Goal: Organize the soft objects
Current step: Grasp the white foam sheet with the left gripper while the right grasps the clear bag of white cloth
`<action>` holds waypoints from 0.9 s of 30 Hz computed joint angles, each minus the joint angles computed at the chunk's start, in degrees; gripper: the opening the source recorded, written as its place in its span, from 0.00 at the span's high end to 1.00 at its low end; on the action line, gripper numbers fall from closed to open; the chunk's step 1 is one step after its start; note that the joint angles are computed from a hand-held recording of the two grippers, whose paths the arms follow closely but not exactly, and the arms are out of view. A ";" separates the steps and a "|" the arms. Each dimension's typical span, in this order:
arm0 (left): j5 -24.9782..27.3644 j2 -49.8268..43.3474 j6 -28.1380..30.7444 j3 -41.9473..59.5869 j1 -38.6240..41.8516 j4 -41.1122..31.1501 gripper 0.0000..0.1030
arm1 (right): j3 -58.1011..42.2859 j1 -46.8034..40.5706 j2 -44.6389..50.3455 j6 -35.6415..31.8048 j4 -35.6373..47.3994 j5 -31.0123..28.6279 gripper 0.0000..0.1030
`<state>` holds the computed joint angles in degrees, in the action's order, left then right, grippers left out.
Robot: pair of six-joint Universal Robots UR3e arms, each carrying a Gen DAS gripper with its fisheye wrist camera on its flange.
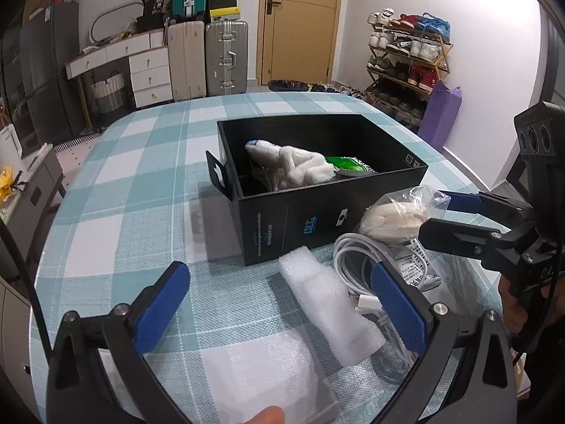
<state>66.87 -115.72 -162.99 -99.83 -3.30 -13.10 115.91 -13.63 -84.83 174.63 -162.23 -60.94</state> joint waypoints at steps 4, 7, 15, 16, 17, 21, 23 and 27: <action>0.58 -0.57 -0.28 0.48 -0.32 -0.56 0.00 | -1.31 0.39 1.39 1.07 0.15 0.43 0.01; 1.15 -1.00 -0.46 0.95 -0.46 -1.03 0.00 | -2.41 0.73 2.65 2.78 0.36 -0.18 0.01; 1.86 -1.69 -0.38 1.89 -0.65 -3.34 0.00 | -3.36 -0.06 4.74 4.10 1.63 1.75 0.01; 1.97 -1.82 -0.37 2.02 -0.73 -3.51 0.00 | -3.35 -0.12 4.89 4.12 1.80 2.07 0.01; 1.99 -1.88 -0.29 2.08 -0.80 -3.74 0.00 | -3.43 -0.23 5.05 4.29 2.01 2.40 0.01; 1.43 -1.80 -0.19 2.05 -0.73 -4.27 0.00 | -4.37 -1.05 6.62 5.01 3.17 4.75 0.01; 0.99 -1.74 -0.12 2.13 -0.51 -4.74 0.00 | -4.70 -1.32 7.37 5.46 3.42 5.69 0.01; 0.39 -1.72 -0.11 2.37 -0.30 -5.54 0.00 | -5.03 -1.41 8.37 5.89 3.42 6.67 0.01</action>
